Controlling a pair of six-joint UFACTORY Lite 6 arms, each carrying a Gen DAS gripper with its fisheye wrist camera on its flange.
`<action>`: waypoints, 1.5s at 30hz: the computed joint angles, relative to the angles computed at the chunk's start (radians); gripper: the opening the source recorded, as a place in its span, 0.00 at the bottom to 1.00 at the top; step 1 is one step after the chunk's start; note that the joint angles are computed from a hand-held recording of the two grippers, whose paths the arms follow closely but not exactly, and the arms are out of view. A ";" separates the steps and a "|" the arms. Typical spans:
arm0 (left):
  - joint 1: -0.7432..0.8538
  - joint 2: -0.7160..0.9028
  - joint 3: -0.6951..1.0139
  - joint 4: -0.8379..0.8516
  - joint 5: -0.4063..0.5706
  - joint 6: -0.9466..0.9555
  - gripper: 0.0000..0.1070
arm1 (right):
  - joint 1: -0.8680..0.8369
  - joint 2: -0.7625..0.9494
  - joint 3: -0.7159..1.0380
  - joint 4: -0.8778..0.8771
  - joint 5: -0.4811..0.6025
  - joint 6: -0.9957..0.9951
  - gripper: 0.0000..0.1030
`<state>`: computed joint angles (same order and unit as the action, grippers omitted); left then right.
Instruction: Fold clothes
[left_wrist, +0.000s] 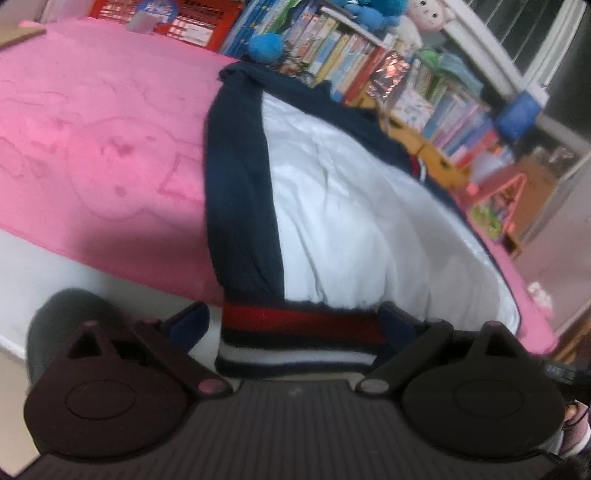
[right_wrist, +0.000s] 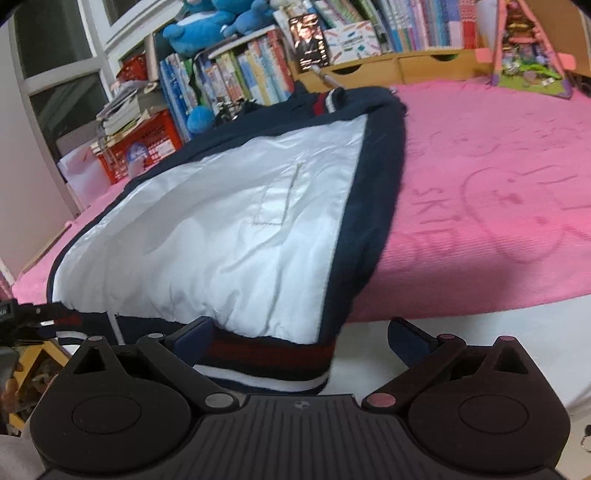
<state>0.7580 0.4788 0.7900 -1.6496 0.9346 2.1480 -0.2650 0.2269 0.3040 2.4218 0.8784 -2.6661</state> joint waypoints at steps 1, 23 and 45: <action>0.000 0.013 0.008 -0.007 0.010 0.020 0.92 | 0.009 0.010 0.007 0.004 0.002 -0.004 0.99; 0.221 -0.009 0.115 0.353 0.447 -0.135 0.49 | -0.297 -0.481 -0.189 -0.641 0.086 0.425 0.23; -0.274 0.232 0.632 0.150 0.038 -0.407 0.62 | 0.176 0.204 0.705 -0.352 -0.239 0.681 0.44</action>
<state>0.4837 0.7105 1.4220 -1.5000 0.9730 1.7413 -0.0892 0.4309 1.0092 2.0700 0.6391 -1.9847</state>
